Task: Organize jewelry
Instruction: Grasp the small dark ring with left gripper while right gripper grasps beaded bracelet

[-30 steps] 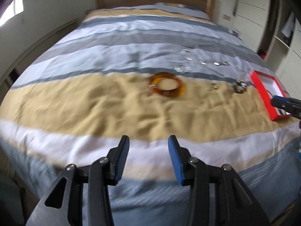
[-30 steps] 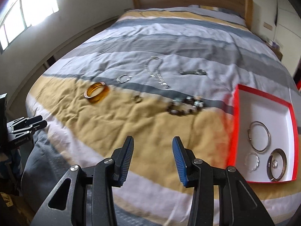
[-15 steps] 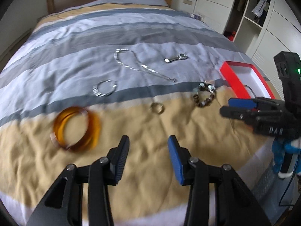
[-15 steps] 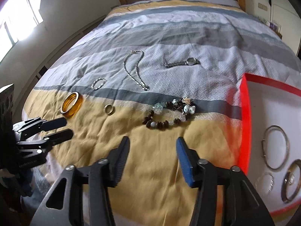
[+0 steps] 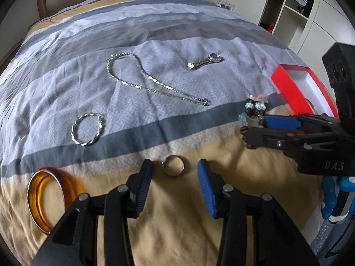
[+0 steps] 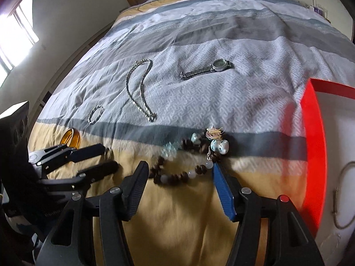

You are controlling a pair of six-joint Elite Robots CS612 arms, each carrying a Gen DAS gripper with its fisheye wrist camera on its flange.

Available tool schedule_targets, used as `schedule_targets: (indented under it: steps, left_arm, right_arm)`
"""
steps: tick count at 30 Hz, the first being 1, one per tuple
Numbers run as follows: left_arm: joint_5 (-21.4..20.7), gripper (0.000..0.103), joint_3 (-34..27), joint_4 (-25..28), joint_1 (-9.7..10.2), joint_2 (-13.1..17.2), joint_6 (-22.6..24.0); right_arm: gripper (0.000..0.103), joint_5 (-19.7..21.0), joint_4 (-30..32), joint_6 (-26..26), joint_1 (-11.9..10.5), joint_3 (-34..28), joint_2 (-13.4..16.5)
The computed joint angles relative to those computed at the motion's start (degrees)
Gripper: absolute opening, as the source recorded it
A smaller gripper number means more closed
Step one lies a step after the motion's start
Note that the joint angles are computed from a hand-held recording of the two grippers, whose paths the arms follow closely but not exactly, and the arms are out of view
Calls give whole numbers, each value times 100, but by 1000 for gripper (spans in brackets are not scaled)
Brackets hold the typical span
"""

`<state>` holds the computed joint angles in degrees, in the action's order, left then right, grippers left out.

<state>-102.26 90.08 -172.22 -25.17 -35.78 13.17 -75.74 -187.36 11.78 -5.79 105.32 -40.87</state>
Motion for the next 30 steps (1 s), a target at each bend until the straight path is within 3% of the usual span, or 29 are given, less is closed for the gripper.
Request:
schedule_targets:
  steps: [3, 6, 9, 11, 13, 22, 30]
  left_arm:
    - [84, 21, -5, -54, -2, 28, 36]
    - [86, 19, 4, -92, 14, 38, 47]
    - [180, 19, 53, -170, -10, 18, 152]
    - [184, 19, 76, -219, -10, 10, 131]
    - [171, 19, 99, -246, -6, -3, 106]
    - [126, 19, 380, -414, 32, -192, -102]
    - [107, 19, 878, -752, 61, -513, -264]
  right_arm:
    - [59, -106, 39, -30, 43, -106, 59]
    - [57, -356, 159, -183, 124, -223, 110]
    - [40, -635, 149, -195, 170, -271, 143]
    - [16, -632, 108, -124, 135, -250, 140]
    - [11, -525, 78, -117, 83, -212, 128]
    - [10, -275, -171, -367, 84, 115, -59]
    - [10, -250, -592, -411, 177, 659, -441]
